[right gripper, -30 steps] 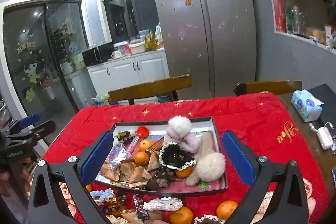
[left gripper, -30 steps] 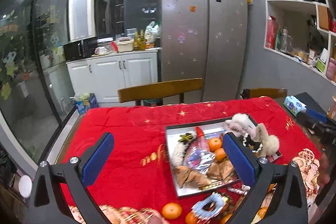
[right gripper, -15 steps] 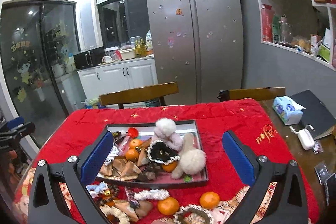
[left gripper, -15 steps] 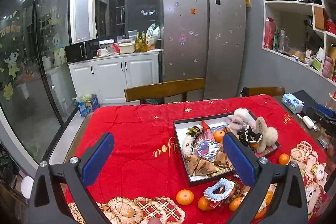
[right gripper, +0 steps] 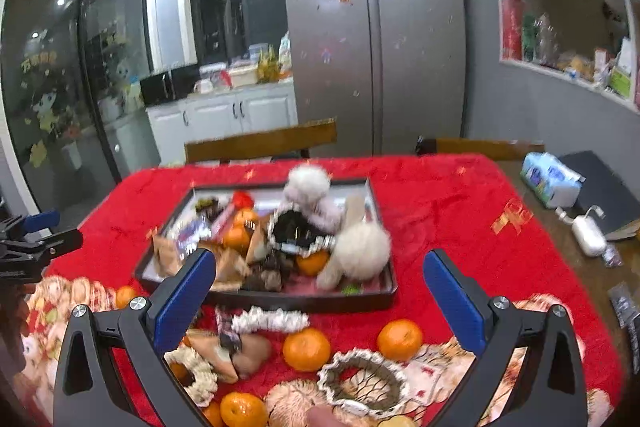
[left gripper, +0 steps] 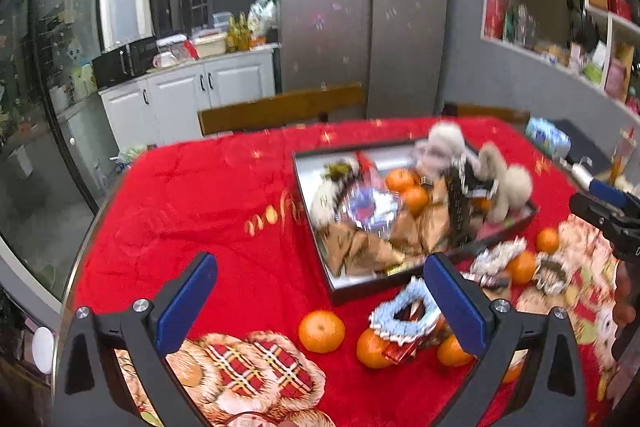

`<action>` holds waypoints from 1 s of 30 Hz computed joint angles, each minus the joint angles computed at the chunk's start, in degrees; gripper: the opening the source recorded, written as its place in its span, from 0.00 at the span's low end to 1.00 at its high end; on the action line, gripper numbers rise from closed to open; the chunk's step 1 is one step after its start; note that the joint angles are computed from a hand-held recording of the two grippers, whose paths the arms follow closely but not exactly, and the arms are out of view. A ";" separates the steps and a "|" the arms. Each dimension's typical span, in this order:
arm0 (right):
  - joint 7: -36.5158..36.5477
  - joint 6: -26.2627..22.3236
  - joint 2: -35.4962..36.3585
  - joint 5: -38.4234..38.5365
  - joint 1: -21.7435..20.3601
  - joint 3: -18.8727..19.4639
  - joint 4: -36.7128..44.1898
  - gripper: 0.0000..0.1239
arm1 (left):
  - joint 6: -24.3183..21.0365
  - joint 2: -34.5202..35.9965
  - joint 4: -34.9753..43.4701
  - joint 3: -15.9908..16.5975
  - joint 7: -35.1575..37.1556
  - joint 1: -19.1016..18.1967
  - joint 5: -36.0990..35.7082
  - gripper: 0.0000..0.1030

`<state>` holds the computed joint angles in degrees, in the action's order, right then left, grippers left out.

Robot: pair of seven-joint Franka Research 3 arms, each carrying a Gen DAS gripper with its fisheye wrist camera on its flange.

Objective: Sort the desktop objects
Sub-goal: 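Withdraw both open tools from the box toward the loose mandarin oranges, then close left tool on a mandarin orange while right tool grasps another mandarin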

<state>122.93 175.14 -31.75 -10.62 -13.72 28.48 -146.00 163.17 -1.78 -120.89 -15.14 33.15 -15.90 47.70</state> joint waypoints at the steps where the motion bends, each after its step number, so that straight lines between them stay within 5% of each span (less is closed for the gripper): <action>1: 0.00 -0.07 0.64 0.08 0.17 0.00 -0.20 0.83 | -0.22 0.60 0.03 -0.03 0.16 -0.03 -0.03 1.00; 15: -7.47 0.19 9.61 8.19 15.79 -13.65 -2.42 0.83 | -0.47 6.99 0.46 2.01 3.52 -2.13 -5.20 1.00; 30: -11.92 -3.64 12.13 9.94 19.37 -16.04 -1.17 0.64 | 0.30 6.87 -0.50 3.06 3.09 -1.96 -4.88 1.00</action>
